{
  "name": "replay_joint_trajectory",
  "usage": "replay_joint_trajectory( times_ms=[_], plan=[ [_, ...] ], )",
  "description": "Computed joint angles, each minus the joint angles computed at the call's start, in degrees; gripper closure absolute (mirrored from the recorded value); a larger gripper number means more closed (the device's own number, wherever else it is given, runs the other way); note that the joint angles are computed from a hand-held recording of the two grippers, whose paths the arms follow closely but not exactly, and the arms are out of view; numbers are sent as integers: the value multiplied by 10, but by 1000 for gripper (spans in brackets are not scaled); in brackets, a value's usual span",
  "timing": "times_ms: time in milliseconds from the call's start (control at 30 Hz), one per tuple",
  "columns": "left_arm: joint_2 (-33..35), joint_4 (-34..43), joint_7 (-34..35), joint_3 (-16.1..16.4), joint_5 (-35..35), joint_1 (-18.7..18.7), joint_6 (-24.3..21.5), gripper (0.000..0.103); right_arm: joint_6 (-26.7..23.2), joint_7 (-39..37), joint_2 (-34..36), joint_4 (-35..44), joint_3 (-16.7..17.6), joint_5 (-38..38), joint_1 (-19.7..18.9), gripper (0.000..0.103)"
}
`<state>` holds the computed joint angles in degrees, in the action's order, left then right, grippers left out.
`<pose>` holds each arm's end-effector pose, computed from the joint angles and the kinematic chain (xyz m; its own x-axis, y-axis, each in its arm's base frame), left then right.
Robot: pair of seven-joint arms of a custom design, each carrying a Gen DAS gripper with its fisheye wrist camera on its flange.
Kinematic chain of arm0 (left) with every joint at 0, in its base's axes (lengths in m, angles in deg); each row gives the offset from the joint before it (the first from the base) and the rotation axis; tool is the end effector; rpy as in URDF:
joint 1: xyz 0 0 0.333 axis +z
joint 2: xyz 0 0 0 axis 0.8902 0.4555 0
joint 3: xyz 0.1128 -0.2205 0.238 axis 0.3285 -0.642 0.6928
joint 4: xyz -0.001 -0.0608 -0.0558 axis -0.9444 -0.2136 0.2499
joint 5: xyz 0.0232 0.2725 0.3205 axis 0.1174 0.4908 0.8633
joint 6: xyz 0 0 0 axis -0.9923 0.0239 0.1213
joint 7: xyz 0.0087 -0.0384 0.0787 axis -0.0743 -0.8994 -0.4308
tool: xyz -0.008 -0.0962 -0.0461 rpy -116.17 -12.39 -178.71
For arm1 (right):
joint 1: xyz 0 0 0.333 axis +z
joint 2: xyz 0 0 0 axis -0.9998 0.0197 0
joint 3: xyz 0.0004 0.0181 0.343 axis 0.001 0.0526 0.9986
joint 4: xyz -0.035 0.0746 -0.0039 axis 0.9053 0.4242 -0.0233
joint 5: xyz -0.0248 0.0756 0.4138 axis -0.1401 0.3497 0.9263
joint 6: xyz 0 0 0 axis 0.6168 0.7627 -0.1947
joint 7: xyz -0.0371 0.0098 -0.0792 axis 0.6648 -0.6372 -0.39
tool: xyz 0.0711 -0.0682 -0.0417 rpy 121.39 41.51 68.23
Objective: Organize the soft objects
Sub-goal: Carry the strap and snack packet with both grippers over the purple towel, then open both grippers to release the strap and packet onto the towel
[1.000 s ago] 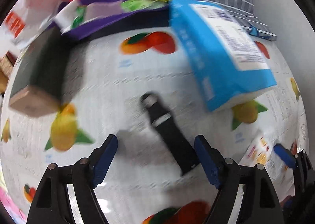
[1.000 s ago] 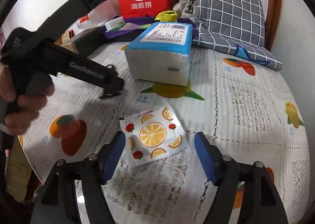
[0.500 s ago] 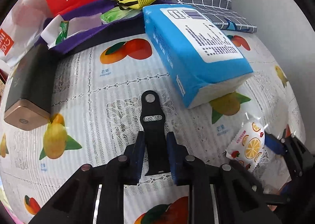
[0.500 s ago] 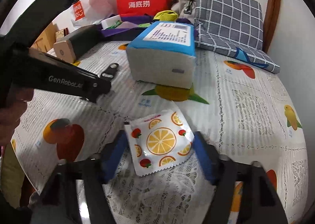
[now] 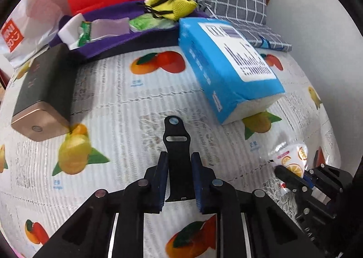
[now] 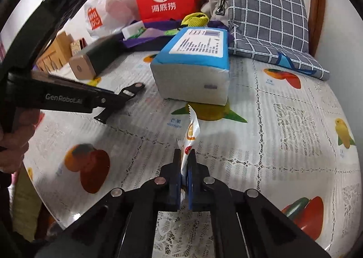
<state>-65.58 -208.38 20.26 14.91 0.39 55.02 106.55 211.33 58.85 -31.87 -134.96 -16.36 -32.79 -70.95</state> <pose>0.4777 -0.1147 0.5017 -0.3216 -0.9411 0.1049 -0.8727 0.2515 -0.4185 0.3745 0.2059 0.4681 0.1730 -0.9783 -0.1142 -0.7866 -0.0675 -0.6138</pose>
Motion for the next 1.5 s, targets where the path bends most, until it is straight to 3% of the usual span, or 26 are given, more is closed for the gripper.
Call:
replay_joint_trajectory(
  times_ms=[300,467,567,767,900,1133,1367,1500],
  plan=[
    [4,20,20,22,-38,8,2,84,-2,-7,-19,13,-6,8,-1,99],
    [29,57,28,24,-53,17,6,83,4,-23,6,58,-10,4,-8,99],
    [51,88,42,29,-66,24,5,83,10,-37,42,103,-13,-2,-13,99],
    [117,176,50,27,-71,51,3,83,23,-122,147,218,-60,57,26,99],
    [173,246,42,21,-66,74,-2,83,13,-157,227,315,-58,71,16,99],
    [273,365,24,3,-50,104,-29,83,-52,-254,361,485,-51,192,-1,99],
    [347,446,-2,-15,-39,122,-57,83,-133,-242,463,617,-47,169,-13,98],
    [372,471,-13,-21,-25,125,-63,83,-170,-246,495,654,-41,179,-25,98]
  ],
)
